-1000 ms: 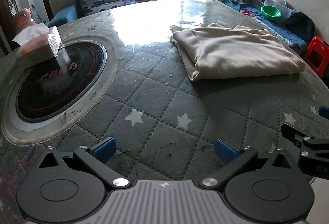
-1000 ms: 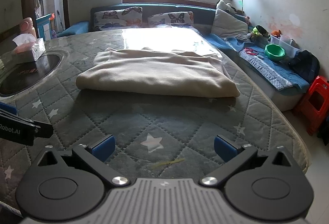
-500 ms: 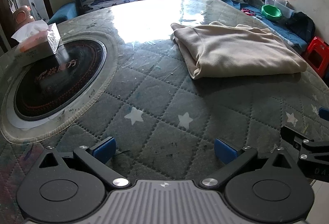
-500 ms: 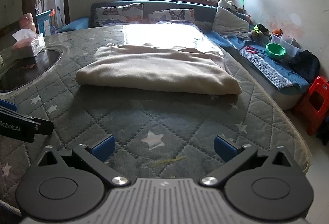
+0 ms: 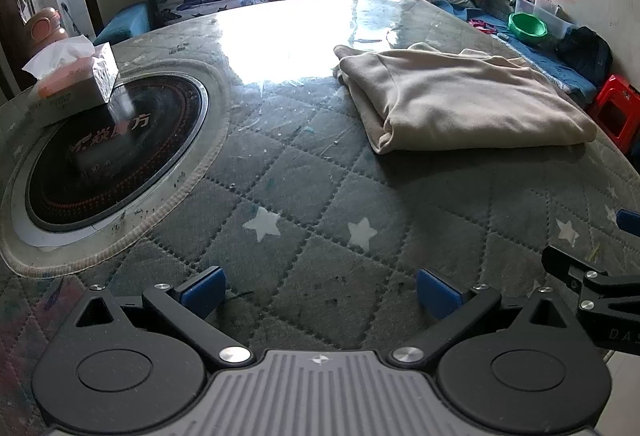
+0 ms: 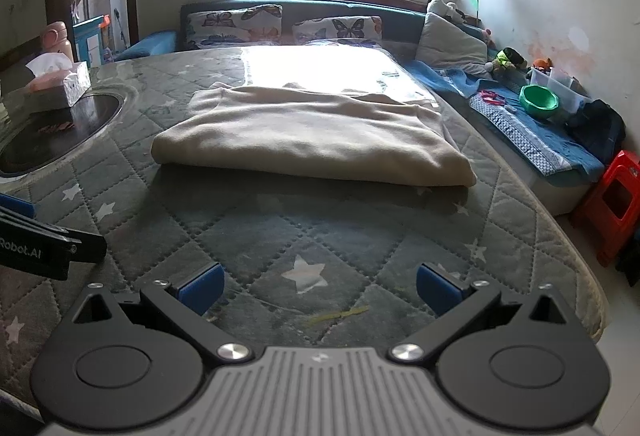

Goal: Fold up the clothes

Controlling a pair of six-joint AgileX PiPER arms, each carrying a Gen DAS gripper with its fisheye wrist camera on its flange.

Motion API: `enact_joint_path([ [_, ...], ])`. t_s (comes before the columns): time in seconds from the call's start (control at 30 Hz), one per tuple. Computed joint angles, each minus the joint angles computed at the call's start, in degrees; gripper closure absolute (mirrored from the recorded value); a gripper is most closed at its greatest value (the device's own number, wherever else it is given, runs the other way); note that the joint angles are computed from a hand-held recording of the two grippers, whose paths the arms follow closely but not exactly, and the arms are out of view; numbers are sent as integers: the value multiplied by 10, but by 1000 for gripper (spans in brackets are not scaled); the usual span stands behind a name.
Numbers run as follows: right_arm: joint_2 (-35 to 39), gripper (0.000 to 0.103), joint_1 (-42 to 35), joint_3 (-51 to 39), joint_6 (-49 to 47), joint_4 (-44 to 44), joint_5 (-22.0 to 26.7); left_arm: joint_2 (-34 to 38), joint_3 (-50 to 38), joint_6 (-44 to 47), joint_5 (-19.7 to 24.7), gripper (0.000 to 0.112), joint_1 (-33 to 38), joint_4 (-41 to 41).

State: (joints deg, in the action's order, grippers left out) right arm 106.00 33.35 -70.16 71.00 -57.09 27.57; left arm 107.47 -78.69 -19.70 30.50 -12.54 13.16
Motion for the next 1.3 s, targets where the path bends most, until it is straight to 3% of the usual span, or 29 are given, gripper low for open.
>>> enact_joint_path([
  [1.3, 15, 0, -6, -22, -29, 30, 0, 6, -9, -3, 2, 9, 3, 8],
])
